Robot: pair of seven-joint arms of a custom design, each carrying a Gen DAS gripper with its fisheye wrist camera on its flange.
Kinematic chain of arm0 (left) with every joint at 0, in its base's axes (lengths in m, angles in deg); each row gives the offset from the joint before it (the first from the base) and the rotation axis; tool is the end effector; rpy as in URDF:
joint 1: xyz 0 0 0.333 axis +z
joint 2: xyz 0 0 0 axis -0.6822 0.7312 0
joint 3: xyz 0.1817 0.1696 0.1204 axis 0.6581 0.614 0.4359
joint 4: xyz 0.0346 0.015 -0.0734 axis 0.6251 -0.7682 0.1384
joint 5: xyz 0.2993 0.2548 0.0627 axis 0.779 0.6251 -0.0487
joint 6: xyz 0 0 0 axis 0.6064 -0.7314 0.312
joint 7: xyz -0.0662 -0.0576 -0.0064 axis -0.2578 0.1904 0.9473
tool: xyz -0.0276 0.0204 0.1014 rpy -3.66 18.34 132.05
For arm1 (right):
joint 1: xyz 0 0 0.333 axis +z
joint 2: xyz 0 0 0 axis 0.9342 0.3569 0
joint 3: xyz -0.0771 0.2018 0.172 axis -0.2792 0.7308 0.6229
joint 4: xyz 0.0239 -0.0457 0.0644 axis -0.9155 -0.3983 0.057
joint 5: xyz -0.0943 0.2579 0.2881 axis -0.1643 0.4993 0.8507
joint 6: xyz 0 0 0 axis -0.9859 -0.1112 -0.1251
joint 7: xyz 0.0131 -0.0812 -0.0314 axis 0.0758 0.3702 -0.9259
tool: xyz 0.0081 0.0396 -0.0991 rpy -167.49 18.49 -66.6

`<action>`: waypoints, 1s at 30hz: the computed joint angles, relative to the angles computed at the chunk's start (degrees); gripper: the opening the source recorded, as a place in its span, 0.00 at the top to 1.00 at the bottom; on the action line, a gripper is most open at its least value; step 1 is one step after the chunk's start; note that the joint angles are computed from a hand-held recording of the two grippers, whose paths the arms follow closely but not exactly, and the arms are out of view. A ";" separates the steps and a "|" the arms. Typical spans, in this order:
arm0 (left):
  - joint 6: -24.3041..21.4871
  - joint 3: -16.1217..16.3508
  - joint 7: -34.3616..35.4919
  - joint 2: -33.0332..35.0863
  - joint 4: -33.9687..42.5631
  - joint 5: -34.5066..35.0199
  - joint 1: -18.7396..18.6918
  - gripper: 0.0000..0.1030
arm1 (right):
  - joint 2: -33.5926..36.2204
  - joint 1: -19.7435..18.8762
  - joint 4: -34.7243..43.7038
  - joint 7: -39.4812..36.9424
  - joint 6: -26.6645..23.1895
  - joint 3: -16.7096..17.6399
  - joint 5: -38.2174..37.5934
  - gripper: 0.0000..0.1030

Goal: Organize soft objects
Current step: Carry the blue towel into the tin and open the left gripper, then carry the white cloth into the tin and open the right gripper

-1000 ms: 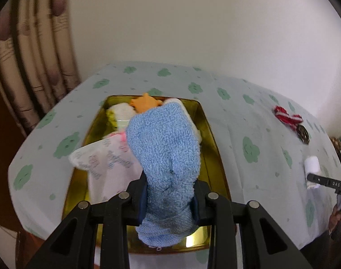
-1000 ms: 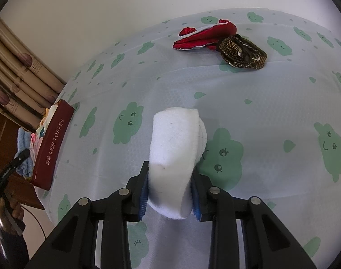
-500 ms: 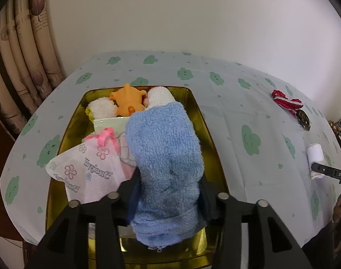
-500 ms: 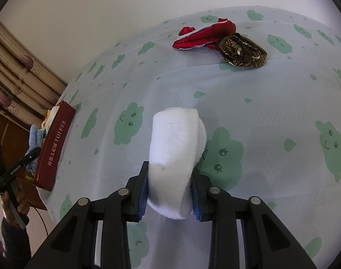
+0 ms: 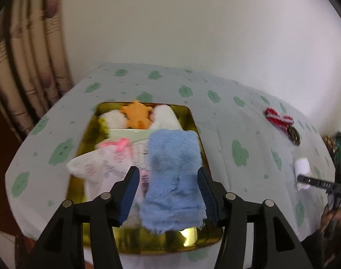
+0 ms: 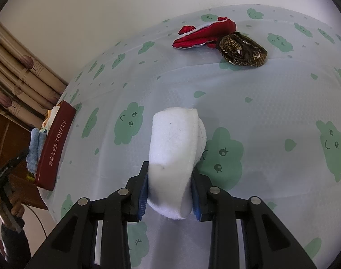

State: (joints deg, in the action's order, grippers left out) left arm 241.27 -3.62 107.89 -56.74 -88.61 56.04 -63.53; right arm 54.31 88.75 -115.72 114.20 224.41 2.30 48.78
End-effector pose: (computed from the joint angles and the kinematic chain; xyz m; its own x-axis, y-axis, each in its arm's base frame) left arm 0.4956 -0.3549 0.3924 -0.0593 -0.9902 0.1264 -0.7566 -0.0380 -0.6528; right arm 0.5024 0.2072 0.3228 -0.1000 -0.9081 -0.4067 -0.8699 0.2782 -0.4073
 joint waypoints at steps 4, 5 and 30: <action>-1.58 -0.41 -12.26 -5.92 -4.88 8.01 -0.43 0.42 | 0.02 0.06 -0.12 -0.38 0.44 0.11 0.12 0.71; -2.68 -1.19 -12.36 -6.78 -5.48 7.55 -0.34 0.42 | 0.02 -0.01 -0.04 -1.11 0.34 0.22 0.81 0.70; -31.12 -10.33 -38.67 -19.34 -16.95 6.40 -3.81 0.37 | 9.65 5.11 27.61 -16.71 -13.40 4.82 6.71 0.71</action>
State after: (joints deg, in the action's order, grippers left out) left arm 210.15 -13.95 69.22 -76.08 -105.56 62.44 -67.34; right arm 63.95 93.86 -88.11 97.49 211.01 7.12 55.49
